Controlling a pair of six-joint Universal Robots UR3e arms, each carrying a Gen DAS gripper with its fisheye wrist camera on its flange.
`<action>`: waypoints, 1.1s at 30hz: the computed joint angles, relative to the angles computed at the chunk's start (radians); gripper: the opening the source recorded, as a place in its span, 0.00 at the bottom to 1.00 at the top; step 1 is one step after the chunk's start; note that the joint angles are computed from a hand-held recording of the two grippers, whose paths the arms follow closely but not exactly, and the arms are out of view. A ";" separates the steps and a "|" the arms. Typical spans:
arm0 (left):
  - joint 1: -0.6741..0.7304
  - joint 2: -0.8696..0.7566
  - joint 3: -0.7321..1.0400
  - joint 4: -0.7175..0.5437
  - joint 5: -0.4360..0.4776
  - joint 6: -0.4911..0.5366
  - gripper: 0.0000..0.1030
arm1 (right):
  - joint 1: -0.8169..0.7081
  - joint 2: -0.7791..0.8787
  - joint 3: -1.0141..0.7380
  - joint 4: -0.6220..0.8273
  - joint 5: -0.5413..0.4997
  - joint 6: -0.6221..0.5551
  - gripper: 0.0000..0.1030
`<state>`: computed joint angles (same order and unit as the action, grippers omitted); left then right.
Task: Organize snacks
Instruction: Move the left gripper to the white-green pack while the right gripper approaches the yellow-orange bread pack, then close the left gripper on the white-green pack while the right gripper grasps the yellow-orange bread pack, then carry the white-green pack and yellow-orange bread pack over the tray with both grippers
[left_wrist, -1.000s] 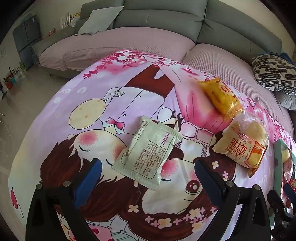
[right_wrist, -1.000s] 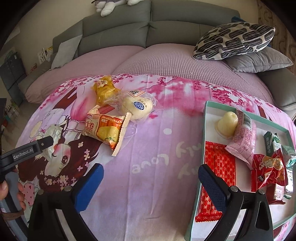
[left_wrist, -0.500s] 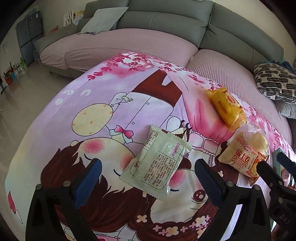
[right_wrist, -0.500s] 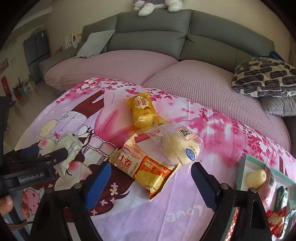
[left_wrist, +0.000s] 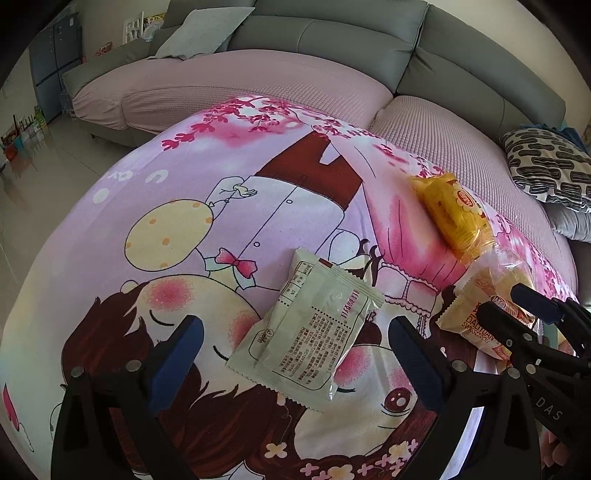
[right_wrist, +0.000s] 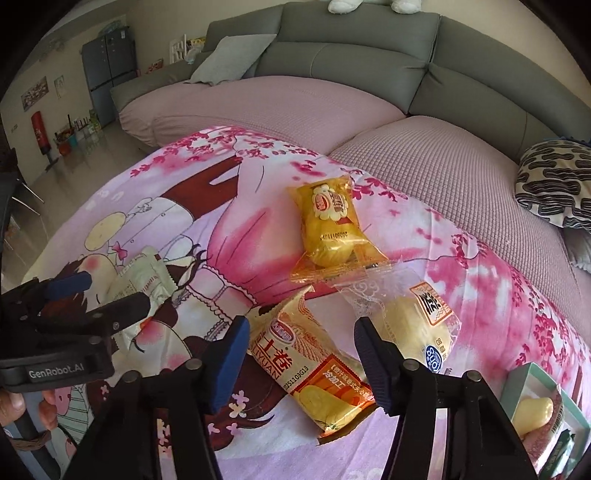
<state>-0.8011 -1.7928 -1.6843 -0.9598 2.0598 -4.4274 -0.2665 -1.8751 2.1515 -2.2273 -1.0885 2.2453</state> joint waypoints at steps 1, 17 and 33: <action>0.003 -0.002 -0.002 0.007 -0.005 0.007 0.97 | -0.005 0.007 -0.001 0.012 -0.005 -0.004 0.60; 0.007 -0.036 0.013 0.022 -0.034 0.048 0.60 | -0.104 -0.048 0.079 0.126 0.033 -0.030 0.39; -0.052 -0.064 0.108 0.011 0.009 0.054 0.53 | -0.551 -0.461 0.039 0.812 0.188 -0.345 0.38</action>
